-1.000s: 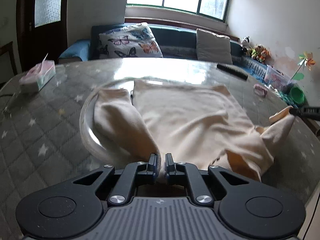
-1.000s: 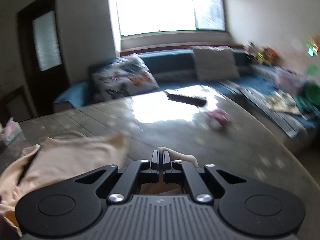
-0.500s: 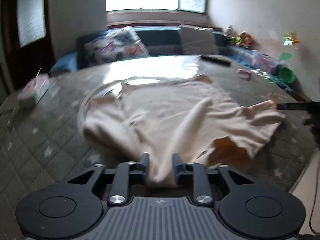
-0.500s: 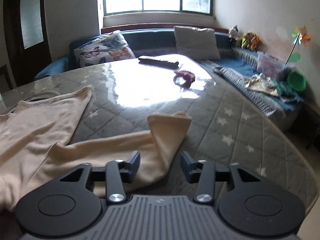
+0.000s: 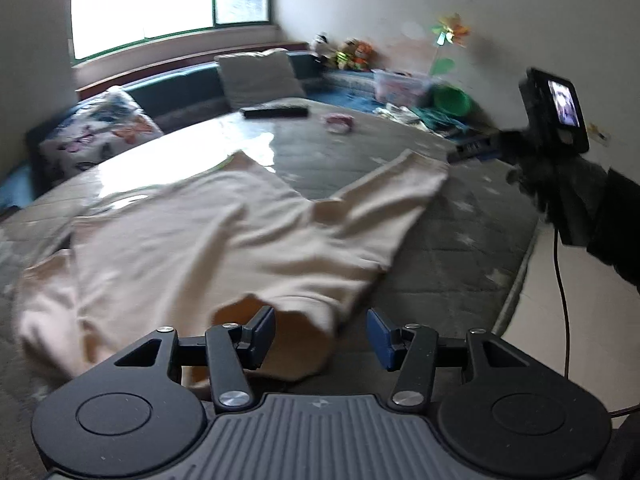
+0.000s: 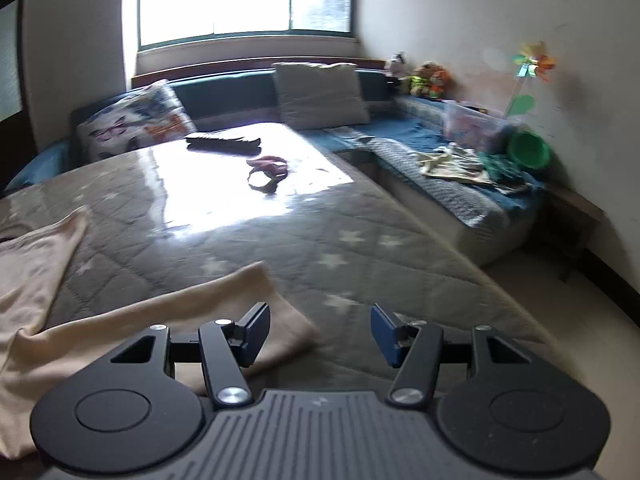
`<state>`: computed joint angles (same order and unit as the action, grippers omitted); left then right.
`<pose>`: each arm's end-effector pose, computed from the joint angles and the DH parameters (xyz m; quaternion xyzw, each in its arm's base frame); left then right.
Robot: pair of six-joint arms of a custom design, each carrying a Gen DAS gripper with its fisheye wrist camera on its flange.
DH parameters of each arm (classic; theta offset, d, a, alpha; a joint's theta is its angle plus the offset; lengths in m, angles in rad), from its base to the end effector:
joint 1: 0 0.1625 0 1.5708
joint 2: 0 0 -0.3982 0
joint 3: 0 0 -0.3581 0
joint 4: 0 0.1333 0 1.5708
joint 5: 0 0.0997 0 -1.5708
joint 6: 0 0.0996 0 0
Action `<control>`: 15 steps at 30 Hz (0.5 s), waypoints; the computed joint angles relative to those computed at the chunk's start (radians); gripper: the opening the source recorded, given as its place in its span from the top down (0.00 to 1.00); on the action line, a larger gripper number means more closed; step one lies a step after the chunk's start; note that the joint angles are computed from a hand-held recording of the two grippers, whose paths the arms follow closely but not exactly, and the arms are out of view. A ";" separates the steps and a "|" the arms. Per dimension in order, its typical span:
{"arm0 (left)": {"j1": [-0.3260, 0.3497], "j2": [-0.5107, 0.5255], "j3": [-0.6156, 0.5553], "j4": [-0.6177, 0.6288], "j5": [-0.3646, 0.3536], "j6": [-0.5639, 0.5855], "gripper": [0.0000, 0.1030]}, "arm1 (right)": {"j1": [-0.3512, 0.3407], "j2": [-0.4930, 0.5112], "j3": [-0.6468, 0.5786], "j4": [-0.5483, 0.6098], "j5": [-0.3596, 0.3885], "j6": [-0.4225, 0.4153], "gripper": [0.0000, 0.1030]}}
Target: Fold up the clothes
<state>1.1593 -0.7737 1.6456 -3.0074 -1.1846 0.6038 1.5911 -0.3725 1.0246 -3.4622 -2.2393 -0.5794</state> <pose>-0.1030 -0.6630 0.1420 0.4115 0.8497 -0.2545 0.2097 0.0870 -0.7603 0.1589 0.0451 -0.7910 0.4536 0.4081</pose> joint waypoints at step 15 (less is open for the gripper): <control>0.012 -0.008 -0.011 0.101 -0.076 -0.017 0.96 | -0.010 -0.032 0.055 0.083 0.079 0.028 0.45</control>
<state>1.1718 -0.7812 1.6348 -2.9061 -1.2607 0.5864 1.5807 -0.4047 1.0799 -3.3789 -2.1604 -0.5511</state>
